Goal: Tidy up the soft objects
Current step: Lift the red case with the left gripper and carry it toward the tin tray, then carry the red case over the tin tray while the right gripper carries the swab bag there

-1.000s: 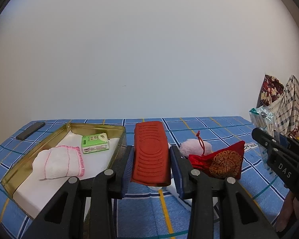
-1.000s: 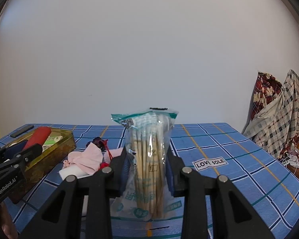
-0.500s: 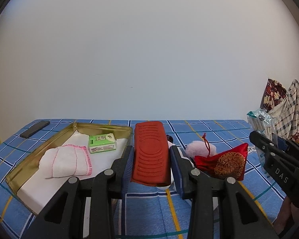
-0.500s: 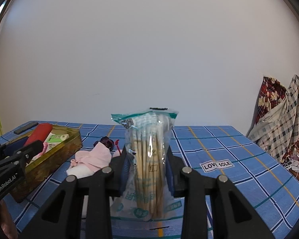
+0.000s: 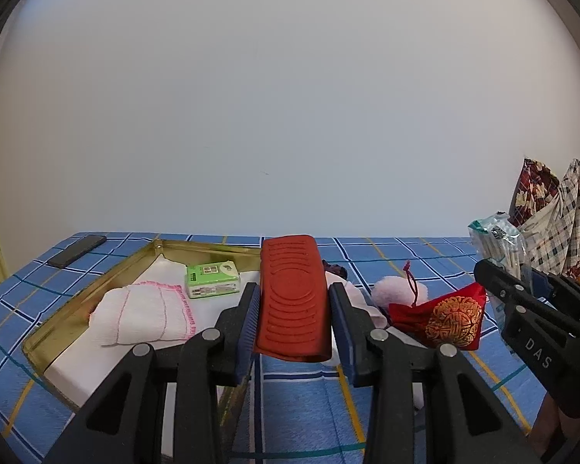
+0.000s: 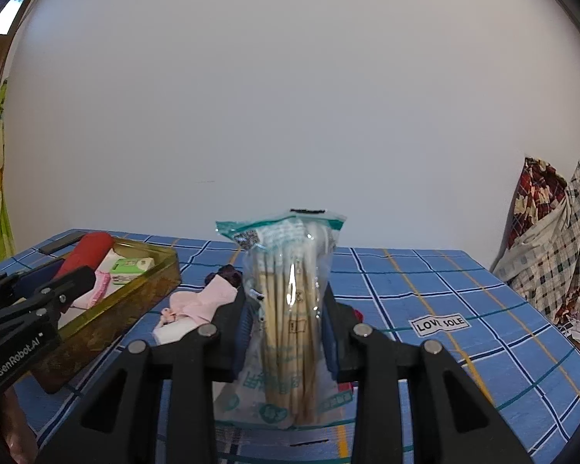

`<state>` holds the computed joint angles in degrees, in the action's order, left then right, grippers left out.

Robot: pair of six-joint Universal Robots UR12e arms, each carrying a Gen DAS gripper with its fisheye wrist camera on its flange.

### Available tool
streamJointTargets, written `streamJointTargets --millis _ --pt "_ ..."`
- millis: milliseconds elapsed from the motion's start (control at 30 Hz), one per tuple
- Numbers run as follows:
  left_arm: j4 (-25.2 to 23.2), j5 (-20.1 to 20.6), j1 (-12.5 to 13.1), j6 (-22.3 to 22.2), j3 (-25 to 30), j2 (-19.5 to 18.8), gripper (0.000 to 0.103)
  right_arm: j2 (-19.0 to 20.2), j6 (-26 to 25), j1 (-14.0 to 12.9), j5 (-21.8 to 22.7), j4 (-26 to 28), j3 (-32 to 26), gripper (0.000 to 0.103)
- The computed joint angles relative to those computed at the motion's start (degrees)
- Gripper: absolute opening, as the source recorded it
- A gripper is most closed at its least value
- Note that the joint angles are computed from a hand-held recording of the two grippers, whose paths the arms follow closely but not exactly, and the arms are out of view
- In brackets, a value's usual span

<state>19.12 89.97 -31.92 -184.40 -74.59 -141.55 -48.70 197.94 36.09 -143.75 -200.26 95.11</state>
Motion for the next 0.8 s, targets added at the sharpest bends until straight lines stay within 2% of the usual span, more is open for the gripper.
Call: streamJointTargets --millis 800 --pt "3.1 1.8 0.3 0.1 -1.7 0.5 0.039 2.0 -2.5 0.7 2.5 0.6 -3.5 0.032"
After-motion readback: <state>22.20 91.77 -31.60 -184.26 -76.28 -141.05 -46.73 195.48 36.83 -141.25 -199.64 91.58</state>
